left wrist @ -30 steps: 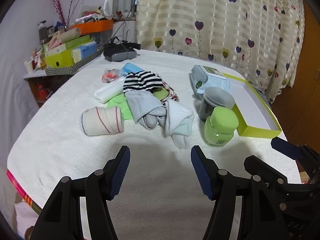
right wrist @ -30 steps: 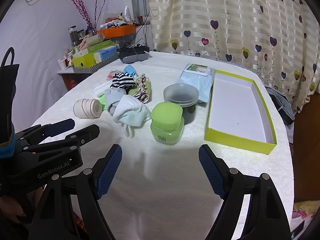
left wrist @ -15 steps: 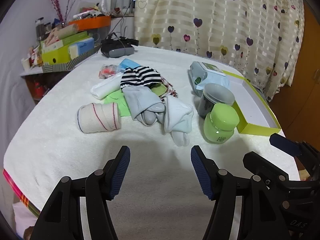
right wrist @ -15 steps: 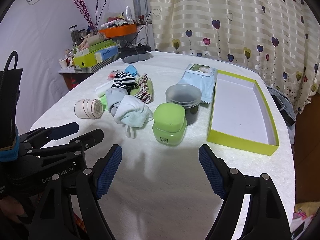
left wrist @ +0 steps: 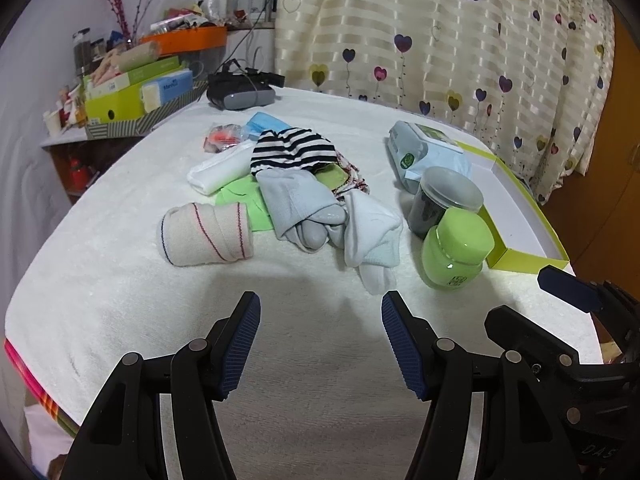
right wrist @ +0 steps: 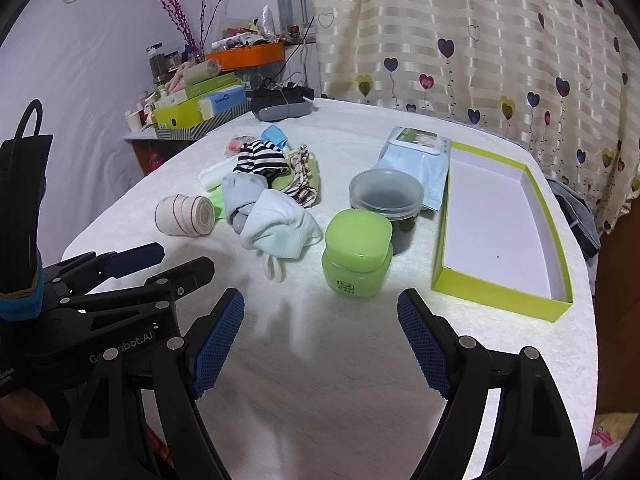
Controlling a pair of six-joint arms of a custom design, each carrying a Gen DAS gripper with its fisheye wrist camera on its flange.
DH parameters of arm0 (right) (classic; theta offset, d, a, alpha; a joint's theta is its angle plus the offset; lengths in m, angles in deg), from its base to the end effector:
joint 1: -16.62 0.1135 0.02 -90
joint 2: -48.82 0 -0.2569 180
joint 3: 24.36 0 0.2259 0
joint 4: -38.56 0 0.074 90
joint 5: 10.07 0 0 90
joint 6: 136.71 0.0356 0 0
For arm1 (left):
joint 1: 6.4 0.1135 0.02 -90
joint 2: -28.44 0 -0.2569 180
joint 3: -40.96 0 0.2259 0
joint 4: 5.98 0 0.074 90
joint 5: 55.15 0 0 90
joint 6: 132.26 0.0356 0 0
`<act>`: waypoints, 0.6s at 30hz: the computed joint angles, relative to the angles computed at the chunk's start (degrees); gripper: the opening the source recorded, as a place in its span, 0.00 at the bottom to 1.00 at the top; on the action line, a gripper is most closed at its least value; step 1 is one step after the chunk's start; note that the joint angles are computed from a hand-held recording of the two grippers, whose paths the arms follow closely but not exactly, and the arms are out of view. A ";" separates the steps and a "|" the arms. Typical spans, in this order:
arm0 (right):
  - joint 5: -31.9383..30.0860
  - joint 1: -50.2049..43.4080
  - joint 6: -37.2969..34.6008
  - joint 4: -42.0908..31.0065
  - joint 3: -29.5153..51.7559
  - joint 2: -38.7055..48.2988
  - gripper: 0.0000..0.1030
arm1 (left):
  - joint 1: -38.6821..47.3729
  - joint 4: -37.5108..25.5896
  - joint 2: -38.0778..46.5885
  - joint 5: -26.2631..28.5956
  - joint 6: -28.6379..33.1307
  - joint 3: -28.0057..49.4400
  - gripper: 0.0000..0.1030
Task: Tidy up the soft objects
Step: 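Move both tools toward the pile of socks on the table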
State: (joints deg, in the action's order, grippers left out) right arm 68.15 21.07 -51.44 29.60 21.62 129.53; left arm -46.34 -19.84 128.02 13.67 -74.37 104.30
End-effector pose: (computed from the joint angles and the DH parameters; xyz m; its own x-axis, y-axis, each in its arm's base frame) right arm 0.2416 0.0261 0.1631 -0.6679 -0.1329 -0.7323 -0.2792 0.9568 0.0809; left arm 0.2488 -0.1915 0.1510 -0.7220 -0.0419 -0.6907 0.0439 0.9934 -0.1062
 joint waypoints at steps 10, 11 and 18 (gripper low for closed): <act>0.44 0.84 0.14 0.90 0.22 1.28 0.77 | 0.76 0.13 0.48 0.41 0.17 0.00 0.62; 0.48 0.90 0.10 0.96 0.27 1.45 0.77 | 0.89 0.27 0.65 0.51 0.16 -0.02 0.62; 0.41 1.03 -0.05 1.12 0.53 1.89 0.77 | 1.17 0.65 1.30 0.95 -0.20 -0.03 0.62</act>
